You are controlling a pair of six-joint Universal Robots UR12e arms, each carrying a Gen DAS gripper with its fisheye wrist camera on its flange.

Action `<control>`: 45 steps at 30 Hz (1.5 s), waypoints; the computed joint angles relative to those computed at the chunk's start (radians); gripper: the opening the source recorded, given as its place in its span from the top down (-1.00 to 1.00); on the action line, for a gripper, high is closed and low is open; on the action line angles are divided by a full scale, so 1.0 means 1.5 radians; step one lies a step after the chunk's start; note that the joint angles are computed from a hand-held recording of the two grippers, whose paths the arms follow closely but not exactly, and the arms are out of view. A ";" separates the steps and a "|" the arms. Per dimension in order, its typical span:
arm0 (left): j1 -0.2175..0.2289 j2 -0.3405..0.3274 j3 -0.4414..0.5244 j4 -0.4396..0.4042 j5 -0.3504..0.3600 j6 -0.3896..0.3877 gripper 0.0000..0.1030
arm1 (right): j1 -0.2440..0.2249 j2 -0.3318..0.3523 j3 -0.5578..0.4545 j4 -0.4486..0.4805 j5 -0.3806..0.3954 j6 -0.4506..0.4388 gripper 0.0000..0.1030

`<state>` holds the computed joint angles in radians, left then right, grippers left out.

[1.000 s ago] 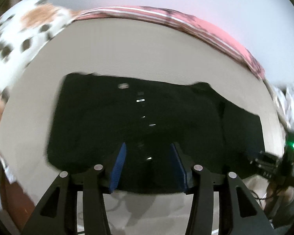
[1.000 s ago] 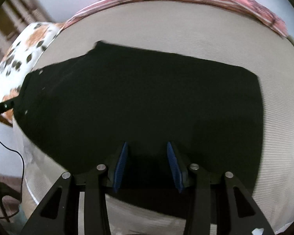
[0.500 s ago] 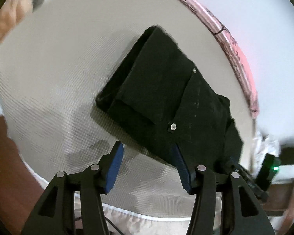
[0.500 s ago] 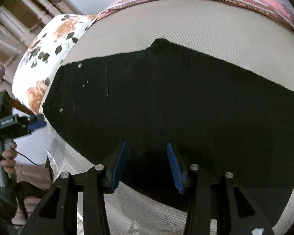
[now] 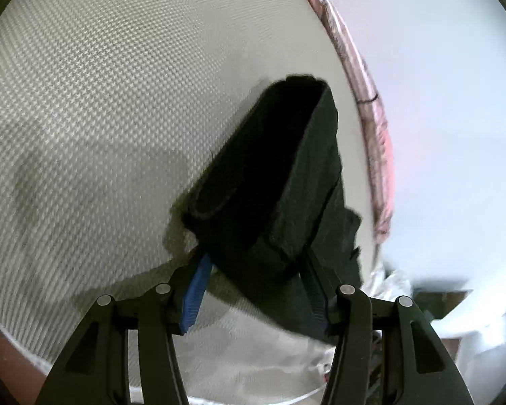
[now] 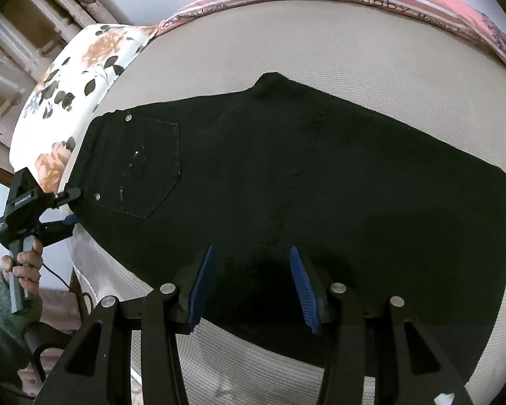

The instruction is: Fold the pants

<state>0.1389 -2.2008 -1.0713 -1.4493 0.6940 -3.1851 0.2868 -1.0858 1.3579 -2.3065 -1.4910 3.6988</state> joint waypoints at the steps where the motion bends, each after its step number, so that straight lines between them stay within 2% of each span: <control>1: 0.001 -0.003 0.000 0.004 -0.011 -0.009 -0.07 | 0.000 0.003 -0.005 0.003 0.003 -0.002 0.14; 3: 0.004 -0.007 -0.008 0.032 -0.040 -0.030 -0.08 | 0.002 0.008 -0.012 0.007 0.005 -0.002 0.14; 7: 0.002 -0.015 -0.011 0.084 -0.058 -0.025 -0.09 | 0.002 0.017 -0.020 0.006 0.021 0.005 0.14; 11: -0.008 -0.019 0.011 0.069 -0.025 0.034 -0.08 | 0.004 0.023 -0.028 0.011 0.024 0.008 0.14; 14: -0.022 -0.015 0.014 0.090 0.038 0.086 0.20 | 0.004 0.022 -0.028 0.010 0.020 0.006 0.14; 16: -0.028 -0.014 0.017 0.095 0.065 0.088 0.32 | 0.003 0.019 -0.024 0.008 0.014 0.008 0.14; 17: -0.029 -0.014 0.025 0.089 0.068 0.082 0.43 | 0.002 0.018 -0.023 0.007 0.013 0.009 0.14; 19: -0.034 -0.014 0.036 0.093 0.072 0.073 0.48 | -0.002 0.012 -0.014 0.001 0.010 0.017 0.14; 22: -0.049 -0.006 0.055 0.110 0.073 0.104 0.49 | -0.010 0.000 0.002 -0.019 0.011 0.032 0.14; 26: -0.077 -0.005 0.090 0.112 0.068 0.146 0.49 | -0.020 -0.024 0.025 -0.048 -0.018 0.035 0.14; 28: -0.095 -0.008 0.109 0.102 0.073 0.172 0.49 | -0.025 -0.042 0.038 -0.059 -0.055 0.035 0.13; 31: -0.128 -0.021 0.149 0.072 0.078 0.207 0.49 | -0.039 -0.070 0.068 -0.083 -0.071 0.055 0.07; 36: -0.168 -0.032 0.179 0.015 0.036 0.259 0.49 | -0.058 -0.109 0.114 -0.102 -0.101 0.086 0.07; 40: -0.199 -0.040 0.200 -0.063 -0.014 0.330 0.49 | -0.074 -0.135 0.154 -0.128 -0.103 0.118 0.07; 42: -0.224 -0.043 0.204 -0.090 0.006 0.373 0.49 | -0.086 -0.149 0.179 -0.148 -0.096 0.146 0.07; 45: -0.256 -0.043 0.194 -0.097 0.069 0.410 0.49 | -0.103 -0.165 0.209 -0.169 -0.083 0.172 0.07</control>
